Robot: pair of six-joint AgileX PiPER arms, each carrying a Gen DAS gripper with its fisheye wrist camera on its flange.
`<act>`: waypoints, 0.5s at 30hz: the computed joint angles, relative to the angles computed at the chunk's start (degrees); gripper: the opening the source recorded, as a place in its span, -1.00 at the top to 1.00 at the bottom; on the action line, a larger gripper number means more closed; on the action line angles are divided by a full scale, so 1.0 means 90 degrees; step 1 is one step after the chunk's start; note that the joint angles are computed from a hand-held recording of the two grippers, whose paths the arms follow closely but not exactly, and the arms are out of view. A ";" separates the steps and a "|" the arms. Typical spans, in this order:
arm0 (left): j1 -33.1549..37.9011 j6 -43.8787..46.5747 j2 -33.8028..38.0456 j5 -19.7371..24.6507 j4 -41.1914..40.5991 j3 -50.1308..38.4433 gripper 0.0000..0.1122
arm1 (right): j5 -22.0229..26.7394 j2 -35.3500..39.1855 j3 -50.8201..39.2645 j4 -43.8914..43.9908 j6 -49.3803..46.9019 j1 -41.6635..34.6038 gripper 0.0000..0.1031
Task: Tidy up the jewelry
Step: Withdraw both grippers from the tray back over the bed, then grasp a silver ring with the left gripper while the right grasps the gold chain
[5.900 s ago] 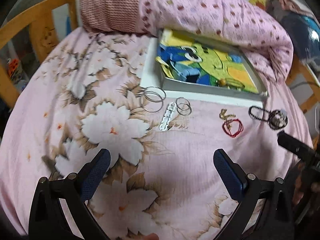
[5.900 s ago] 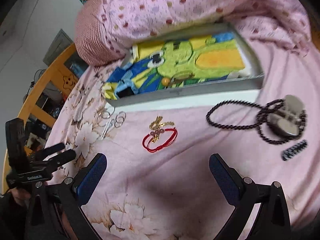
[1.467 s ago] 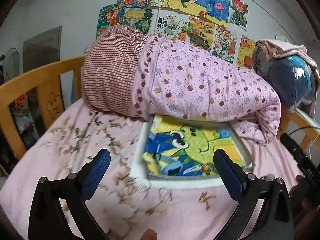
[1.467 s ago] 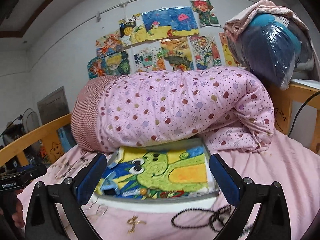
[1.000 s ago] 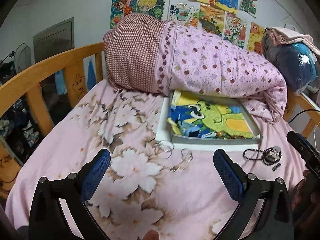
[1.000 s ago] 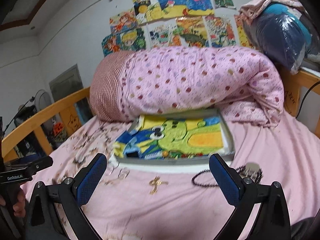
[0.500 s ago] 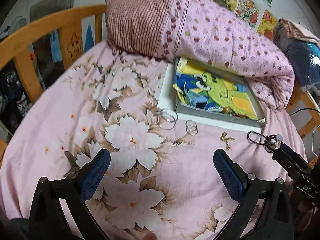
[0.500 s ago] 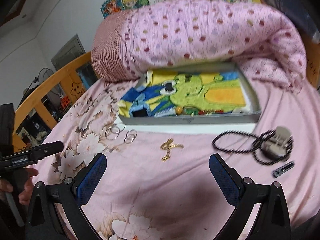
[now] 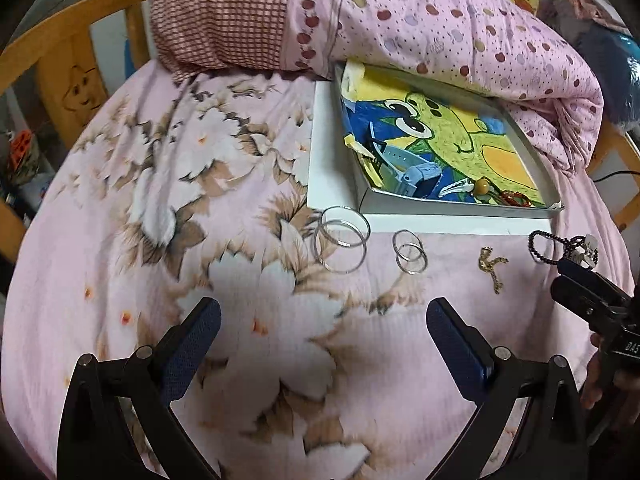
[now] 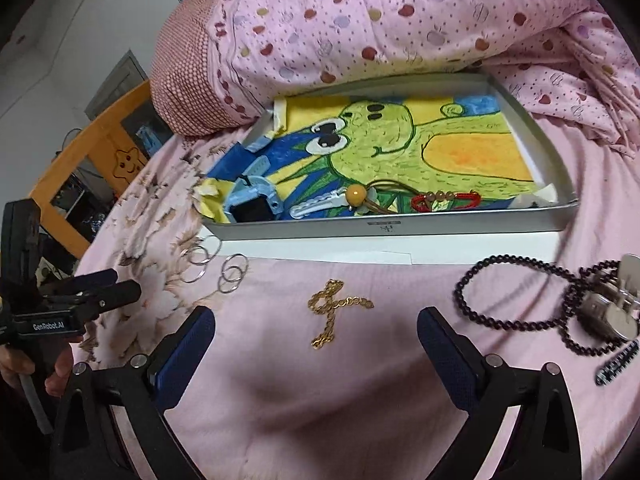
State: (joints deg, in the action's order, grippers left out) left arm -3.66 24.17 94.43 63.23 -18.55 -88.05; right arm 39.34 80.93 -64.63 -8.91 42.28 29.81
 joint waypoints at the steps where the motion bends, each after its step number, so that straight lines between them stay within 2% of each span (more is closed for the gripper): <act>1: -0.0019 0.0022 0.0088 -0.0033 0.0002 -0.0041 -0.79 | -0.0016 0.0076 -0.0007 -0.0013 -0.0016 0.0006 -0.75; 3: -0.0030 0.0111 0.0305 -0.0044 -0.0031 -0.0167 -0.76 | -0.0007 0.0253 -0.0039 0.0009 -0.0082 -0.0001 -0.62; 7: -0.0063 0.0322 0.0651 -0.0125 -0.0124 -0.0365 -0.50 | -0.0049 0.0439 -0.0041 0.0032 -0.0153 -0.0023 -0.33; 8: -0.0080 0.0410 0.0719 -0.0189 -0.0143 -0.0395 -0.39 | -0.0045 0.0487 -0.0044 0.0023 -0.0156 -0.0029 -0.31; 10: -0.0119 0.0526 0.0832 -0.0261 -0.0158 -0.0452 -0.35 | -0.0063 0.0580 -0.0049 0.0058 -0.0195 -0.0061 -0.25; 15: -0.0214 0.0788 0.1114 -0.0411 -0.0122 -0.0543 -0.34 | -0.0086 0.0759 -0.0135 -0.0216 -0.0036 0.0007 -0.20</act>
State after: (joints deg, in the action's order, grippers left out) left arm -5.59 31.26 104.46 59.53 -19.65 -92.94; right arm 38.56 87.76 -65.85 -10.86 41.96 29.87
